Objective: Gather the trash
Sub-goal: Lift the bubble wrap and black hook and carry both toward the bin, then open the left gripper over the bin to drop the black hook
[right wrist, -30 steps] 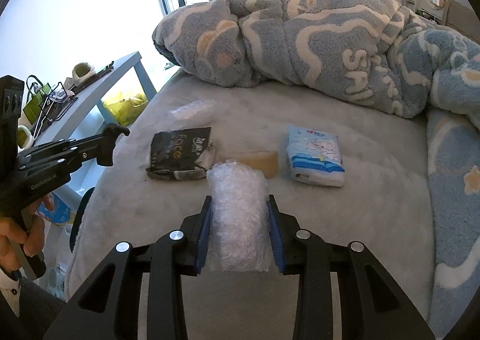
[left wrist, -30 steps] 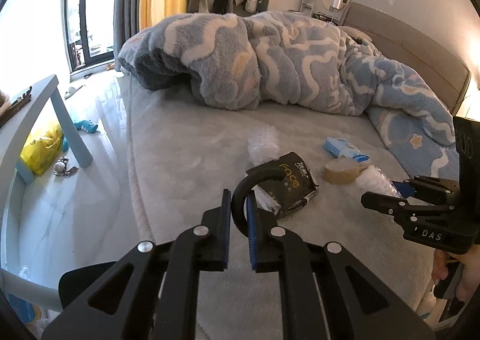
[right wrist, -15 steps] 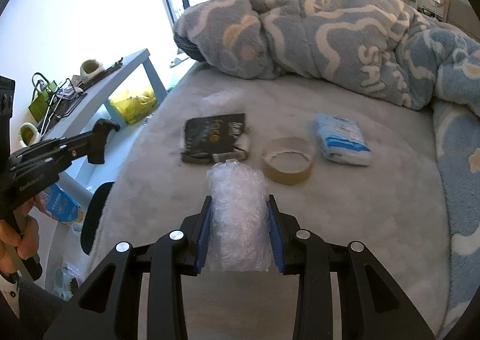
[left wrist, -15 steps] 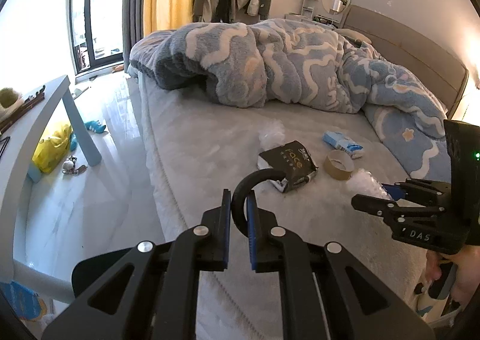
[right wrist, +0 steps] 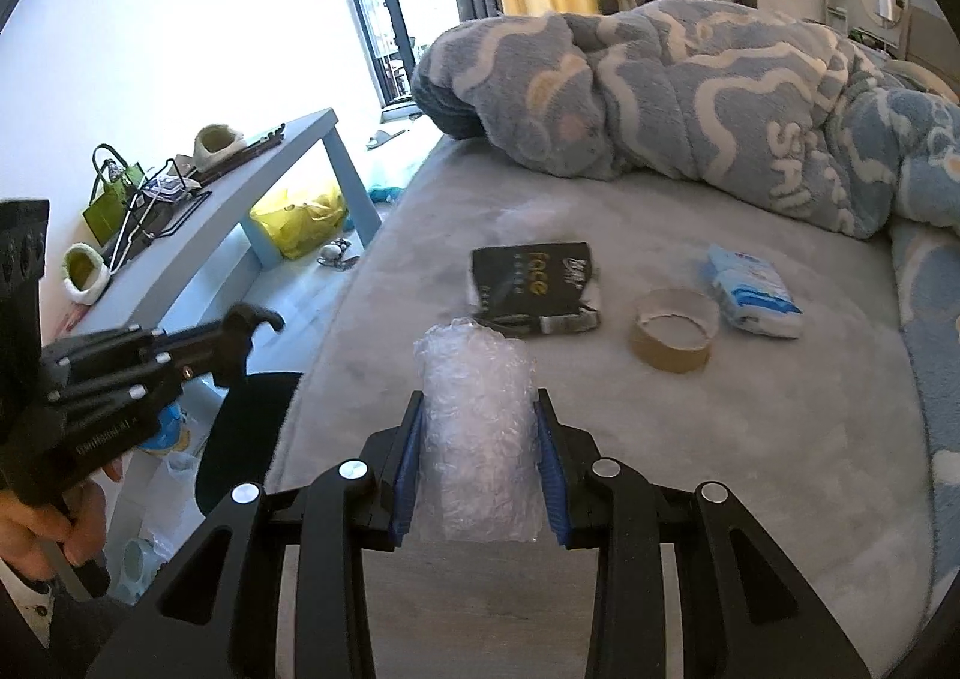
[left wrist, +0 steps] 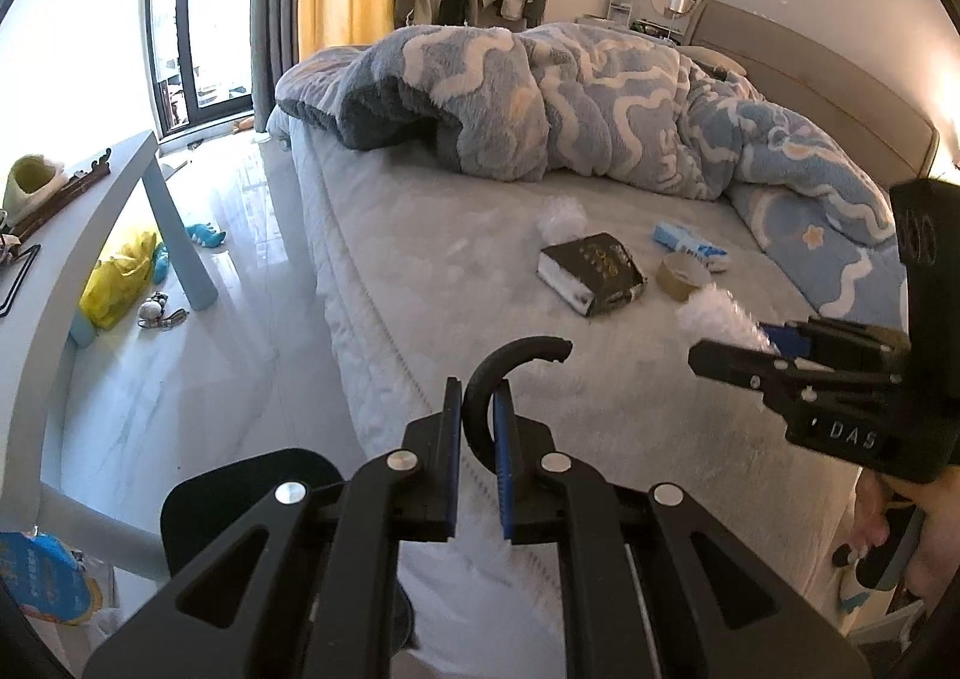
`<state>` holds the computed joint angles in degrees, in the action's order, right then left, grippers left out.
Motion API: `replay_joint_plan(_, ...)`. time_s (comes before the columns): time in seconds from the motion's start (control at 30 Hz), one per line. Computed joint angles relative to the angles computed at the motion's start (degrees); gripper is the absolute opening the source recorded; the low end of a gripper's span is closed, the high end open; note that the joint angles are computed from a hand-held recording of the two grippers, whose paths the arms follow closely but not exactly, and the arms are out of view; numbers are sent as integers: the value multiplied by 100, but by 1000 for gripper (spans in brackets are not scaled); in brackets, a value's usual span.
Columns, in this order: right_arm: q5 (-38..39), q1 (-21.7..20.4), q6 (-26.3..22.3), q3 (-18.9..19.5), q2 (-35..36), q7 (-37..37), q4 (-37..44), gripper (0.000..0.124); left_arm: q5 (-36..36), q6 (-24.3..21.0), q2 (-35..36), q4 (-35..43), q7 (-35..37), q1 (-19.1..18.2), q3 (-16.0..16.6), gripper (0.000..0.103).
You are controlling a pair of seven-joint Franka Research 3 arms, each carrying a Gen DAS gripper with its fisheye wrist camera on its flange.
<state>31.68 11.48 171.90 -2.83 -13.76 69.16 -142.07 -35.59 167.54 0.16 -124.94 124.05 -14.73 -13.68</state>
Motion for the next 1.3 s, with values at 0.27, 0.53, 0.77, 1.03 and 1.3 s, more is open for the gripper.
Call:
replay_joint_plan(0.27, 84, 220, 60, 131, 121, 75, 184, 35, -13, -81, -123, -221, 167, 76, 152, 11)
replay_joint_plan(0.53, -13, 331, 6, 313, 521, 236, 592, 35, 519, -367, -60, -235, -239, 347, 316, 11)
replay_joint_plan(0.77, -210, 413, -63, 518, 869, 453, 970, 35, 1091, -692, -8, -291, -529, 605, 399, 11)
replay_joint_plan(1.03, -518, 530, -168, 706, 1268, 714, 1395, 35, 1371, -1161, 108, -273, -644, 908, 481, 12)
replay_joint_plan(1.3, -802, 634, -344, 807, 1699, 965, 1826, 35, 1597, -1589, 273, -203, -701, 1167, 514, 12)
